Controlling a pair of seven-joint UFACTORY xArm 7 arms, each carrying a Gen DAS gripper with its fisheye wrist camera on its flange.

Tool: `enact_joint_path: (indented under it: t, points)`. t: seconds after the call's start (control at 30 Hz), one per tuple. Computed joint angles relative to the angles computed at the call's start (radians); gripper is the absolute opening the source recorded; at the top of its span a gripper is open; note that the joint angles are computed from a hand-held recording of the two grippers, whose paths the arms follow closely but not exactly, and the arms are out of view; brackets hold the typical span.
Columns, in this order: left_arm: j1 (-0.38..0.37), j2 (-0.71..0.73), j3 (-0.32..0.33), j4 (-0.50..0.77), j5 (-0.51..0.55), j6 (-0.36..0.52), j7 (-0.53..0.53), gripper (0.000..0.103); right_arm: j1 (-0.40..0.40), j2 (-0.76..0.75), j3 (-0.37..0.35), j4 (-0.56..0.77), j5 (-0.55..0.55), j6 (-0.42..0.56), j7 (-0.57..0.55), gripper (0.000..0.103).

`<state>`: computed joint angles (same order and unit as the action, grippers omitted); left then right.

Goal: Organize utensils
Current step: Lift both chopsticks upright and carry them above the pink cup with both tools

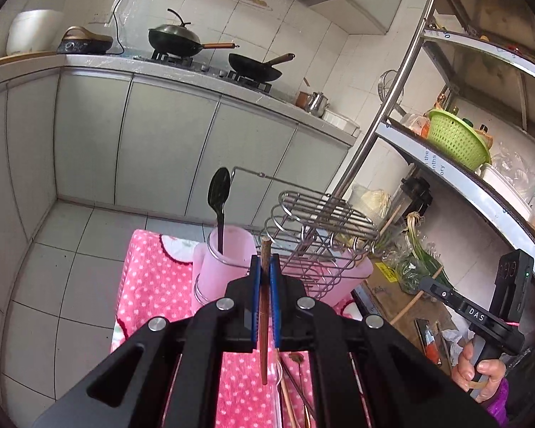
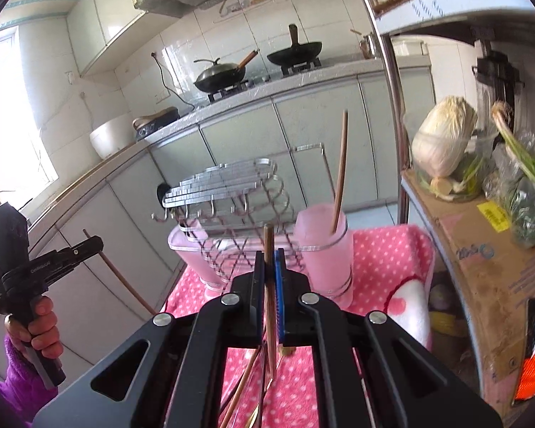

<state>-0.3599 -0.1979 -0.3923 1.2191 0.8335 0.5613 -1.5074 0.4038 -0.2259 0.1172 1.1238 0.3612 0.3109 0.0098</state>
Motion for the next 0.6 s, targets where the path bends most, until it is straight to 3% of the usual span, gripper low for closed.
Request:
enact_joint_path:
  t: [0.37,0.6]
  points:
    - [0.031,-0.007,0.008,0.145,-0.005,0.075,0.093,0.005,-0.068,0.085,0.007,0.257,-0.101,0.053,0.033,0.005]
    - [0.041,0.038,0.015,0.279,0.045,0.129,0.114,0.005,-0.114,0.157,0.023,0.413,-0.225,0.049,0.113,0.005]
